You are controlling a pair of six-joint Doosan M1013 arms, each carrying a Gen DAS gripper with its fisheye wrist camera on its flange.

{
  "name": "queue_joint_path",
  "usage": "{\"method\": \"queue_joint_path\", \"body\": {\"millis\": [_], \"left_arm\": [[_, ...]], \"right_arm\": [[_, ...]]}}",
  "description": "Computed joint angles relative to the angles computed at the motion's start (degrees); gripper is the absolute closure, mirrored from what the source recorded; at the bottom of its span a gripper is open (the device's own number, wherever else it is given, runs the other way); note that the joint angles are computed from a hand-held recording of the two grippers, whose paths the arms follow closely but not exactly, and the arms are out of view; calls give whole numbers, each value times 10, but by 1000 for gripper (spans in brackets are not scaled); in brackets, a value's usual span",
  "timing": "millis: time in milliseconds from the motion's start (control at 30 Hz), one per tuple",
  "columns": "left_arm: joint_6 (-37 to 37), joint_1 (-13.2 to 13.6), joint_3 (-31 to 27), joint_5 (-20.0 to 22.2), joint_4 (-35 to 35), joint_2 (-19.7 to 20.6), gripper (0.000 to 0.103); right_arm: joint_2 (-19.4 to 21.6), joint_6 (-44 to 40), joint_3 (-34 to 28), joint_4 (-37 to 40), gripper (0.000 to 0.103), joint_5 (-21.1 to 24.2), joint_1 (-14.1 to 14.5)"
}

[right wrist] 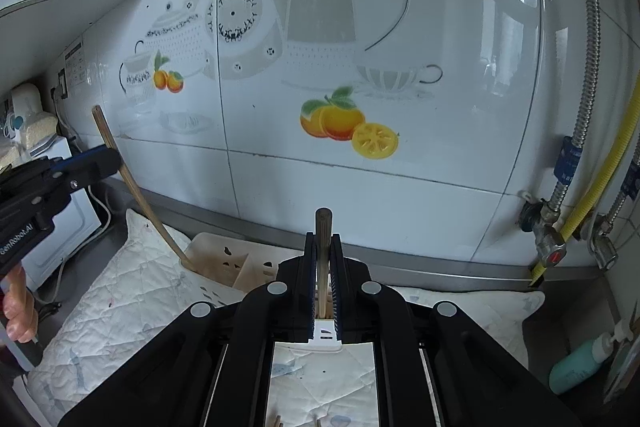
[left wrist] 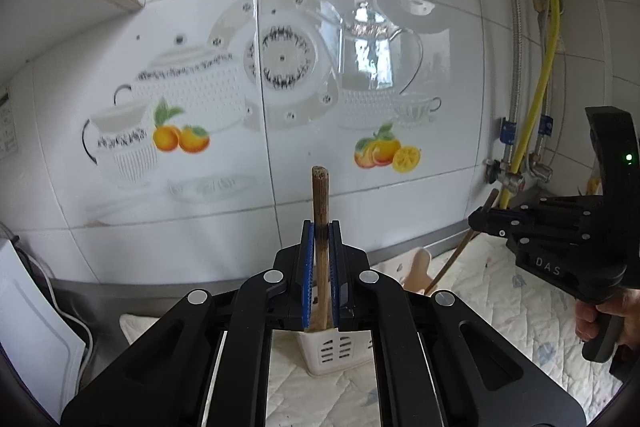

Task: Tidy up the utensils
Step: 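Open both tools to release the chopsticks into the holder, then close the left tool on a chopstick while the right tool grasps another chopstick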

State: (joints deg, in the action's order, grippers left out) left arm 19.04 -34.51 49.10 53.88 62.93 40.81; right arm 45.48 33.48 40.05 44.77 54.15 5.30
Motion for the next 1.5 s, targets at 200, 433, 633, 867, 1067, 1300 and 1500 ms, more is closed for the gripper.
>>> {"method": "queue_joint_path", "body": {"millis": [200, 433, 633, 867, 1067, 1300, 1500], "left_arm": [[-7, 0, 5, -1, 1, -1, 96], [-41, -12, 34, -5, 32, -23, 94], [-97, -35, 100, -3, 59, -58, 83], [-182, -64, 200, -24, 62, -94, 83], [-204, -85, 253, -47, 23, -101, 81], [-212, -100, 284, -74, -24, -93, 67], [-176, -103, 292, -103, -79, -82, 67]], "right_arm": [[-7, -9, 11, 11, 79, -9, -2], [-45, -56, 68, 61, 74, -28, -17], [-100, -121, 174, 108, 71, -33, -44], [-150, -187, 311, 122, 71, -50, -76], [-164, -194, 392, 107, 71, -69, -99], [-163, -182, 443, 70, 72, -110, -111], [-154, -160, 446, 49, 75, -122, -114]]}}
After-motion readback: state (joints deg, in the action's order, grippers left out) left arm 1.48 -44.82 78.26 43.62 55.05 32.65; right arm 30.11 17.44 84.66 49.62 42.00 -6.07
